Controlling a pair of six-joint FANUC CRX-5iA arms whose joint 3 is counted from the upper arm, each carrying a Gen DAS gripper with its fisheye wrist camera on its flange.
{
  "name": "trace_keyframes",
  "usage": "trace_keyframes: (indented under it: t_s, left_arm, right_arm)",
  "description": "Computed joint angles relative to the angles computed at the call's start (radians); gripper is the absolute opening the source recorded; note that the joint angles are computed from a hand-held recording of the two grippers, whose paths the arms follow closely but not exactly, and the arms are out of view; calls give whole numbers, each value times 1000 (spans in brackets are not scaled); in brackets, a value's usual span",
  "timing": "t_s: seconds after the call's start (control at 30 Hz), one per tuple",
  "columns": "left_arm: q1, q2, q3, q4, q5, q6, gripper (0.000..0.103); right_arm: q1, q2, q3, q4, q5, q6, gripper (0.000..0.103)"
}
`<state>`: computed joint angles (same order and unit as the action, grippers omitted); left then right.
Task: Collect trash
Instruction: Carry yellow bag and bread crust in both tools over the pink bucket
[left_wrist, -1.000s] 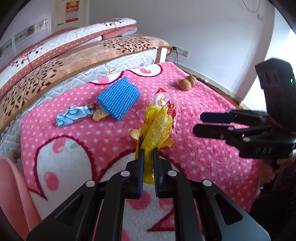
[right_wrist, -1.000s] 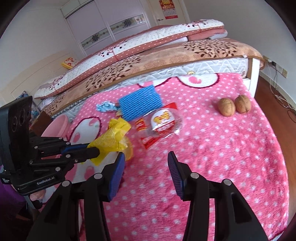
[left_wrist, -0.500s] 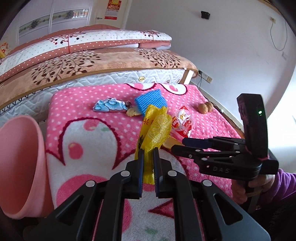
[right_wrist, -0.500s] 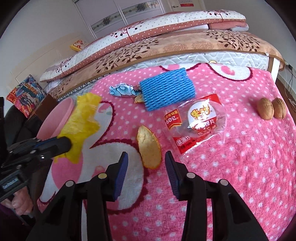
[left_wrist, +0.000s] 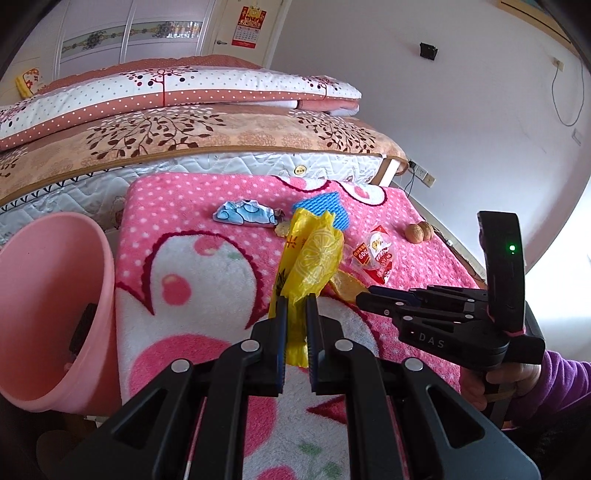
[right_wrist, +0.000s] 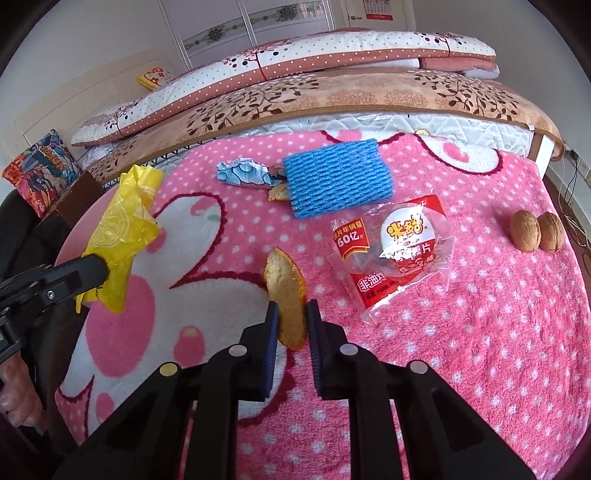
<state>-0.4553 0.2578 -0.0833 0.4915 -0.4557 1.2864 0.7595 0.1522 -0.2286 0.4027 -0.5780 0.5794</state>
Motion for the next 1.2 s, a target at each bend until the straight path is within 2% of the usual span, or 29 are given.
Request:
trace_keyframes:
  t_s: [0.17, 0.37, 0.5, 0.6, 0.8, 1.03, 1.2]
  left_arm:
    - [10, -27, -33, 9, 27, 9, 9]
    - [34, -70, -74, -30, 67, 79, 9]
    - [54, -100, -81, -125, 78, 182, 9]
    - [71, -122, -53, -292, 63, 339, 9]
    - [103, -164, -35, -484, 28, 550, 9]
    - [129, -185, -19, -630, -31, 729, 9]
    - [154, -204, -31, -672, -54, 797, 9]
  right_arm:
    - [12, -14, -8, 42, 20, -32, 12]
    - [33, -23, 15, 68, 64, -21, 12]
    - [52, 5, 82, 32, 66, 55, 12]
    - [66, 37, 140, 3, 57, 115, 12]
    - [91, 107, 267, -79, 32, 245, 12]
    - [110, 201, 436, -197, -25, 397, 12]
    - [119, 265, 544, -250, -68, 462, 12]
